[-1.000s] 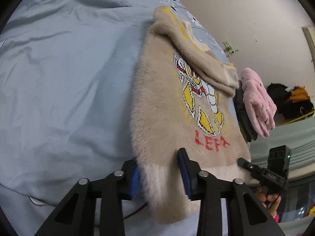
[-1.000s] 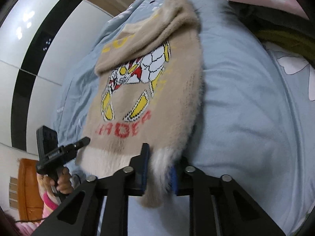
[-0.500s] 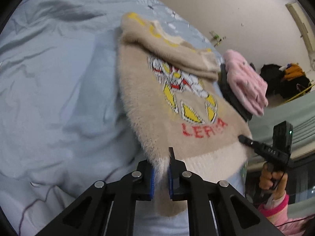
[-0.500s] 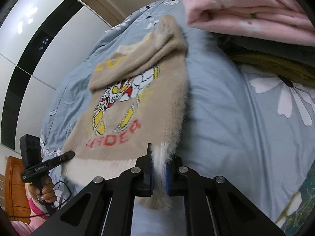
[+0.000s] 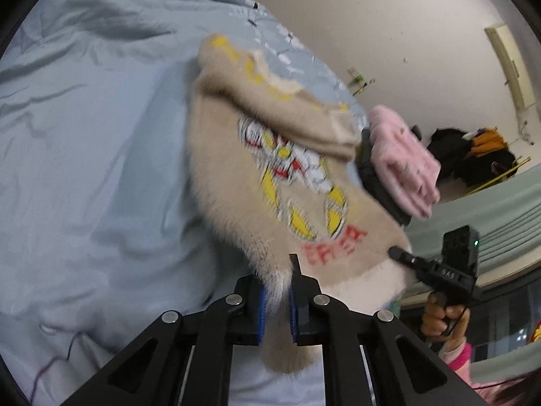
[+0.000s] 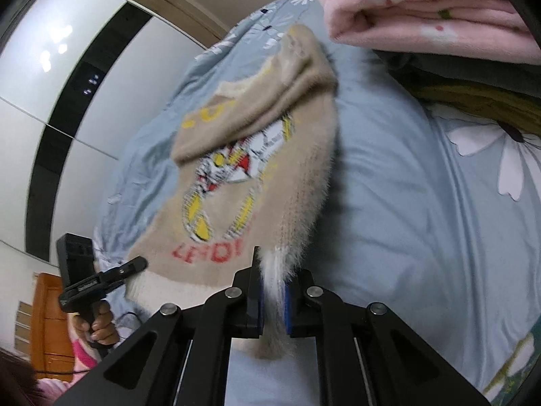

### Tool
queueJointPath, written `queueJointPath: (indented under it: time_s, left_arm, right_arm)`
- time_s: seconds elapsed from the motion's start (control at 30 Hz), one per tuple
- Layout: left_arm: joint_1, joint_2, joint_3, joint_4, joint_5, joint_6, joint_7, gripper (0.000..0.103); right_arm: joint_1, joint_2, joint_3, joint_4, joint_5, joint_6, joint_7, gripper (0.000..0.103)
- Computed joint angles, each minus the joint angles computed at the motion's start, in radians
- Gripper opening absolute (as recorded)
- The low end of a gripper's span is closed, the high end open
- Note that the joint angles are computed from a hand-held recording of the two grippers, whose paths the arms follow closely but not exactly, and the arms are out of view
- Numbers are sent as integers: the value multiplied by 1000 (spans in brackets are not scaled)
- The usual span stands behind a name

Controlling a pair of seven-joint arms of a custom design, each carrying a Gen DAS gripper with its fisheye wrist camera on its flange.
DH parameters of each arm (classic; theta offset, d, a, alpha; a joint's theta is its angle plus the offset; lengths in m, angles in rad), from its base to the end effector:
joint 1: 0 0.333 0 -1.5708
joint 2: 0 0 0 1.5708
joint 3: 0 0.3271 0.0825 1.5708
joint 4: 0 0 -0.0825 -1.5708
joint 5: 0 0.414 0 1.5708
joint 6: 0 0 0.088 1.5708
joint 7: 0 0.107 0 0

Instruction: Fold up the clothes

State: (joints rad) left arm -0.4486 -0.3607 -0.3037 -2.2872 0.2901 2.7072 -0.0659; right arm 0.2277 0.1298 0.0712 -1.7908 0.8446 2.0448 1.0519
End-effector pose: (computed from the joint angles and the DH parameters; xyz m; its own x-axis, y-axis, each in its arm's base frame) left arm 0.3620 -0.3746 0.5756 0.3511 -0.6746 0.6493 -0.6746 -0.6631 -0.3242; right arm 0.6079 0.2283 0.5050 0.4505 -0.6358 -0.6267 -0.8926 -0.3057 -0.3314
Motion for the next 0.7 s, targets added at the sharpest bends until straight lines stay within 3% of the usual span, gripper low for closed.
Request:
queueJointPath:
  time_s: [0.17, 0.4, 0.7]
  left_arm:
    - [34, 10, 36, 27, -1, 7, 27, 11]
    - [108, 51, 96, 22, -20, 150, 27, 14]
    - [166, 208, 159, 123, -122, 210, 153, 17]
  right_arm:
    - [-15, 55, 8, 101, 93, -32, -14, 9]
    - [-30, 222, 40, 343, 142, -36, 63, 9]
    - [18, 494, 79, 726, -18, 28, 241, 14]
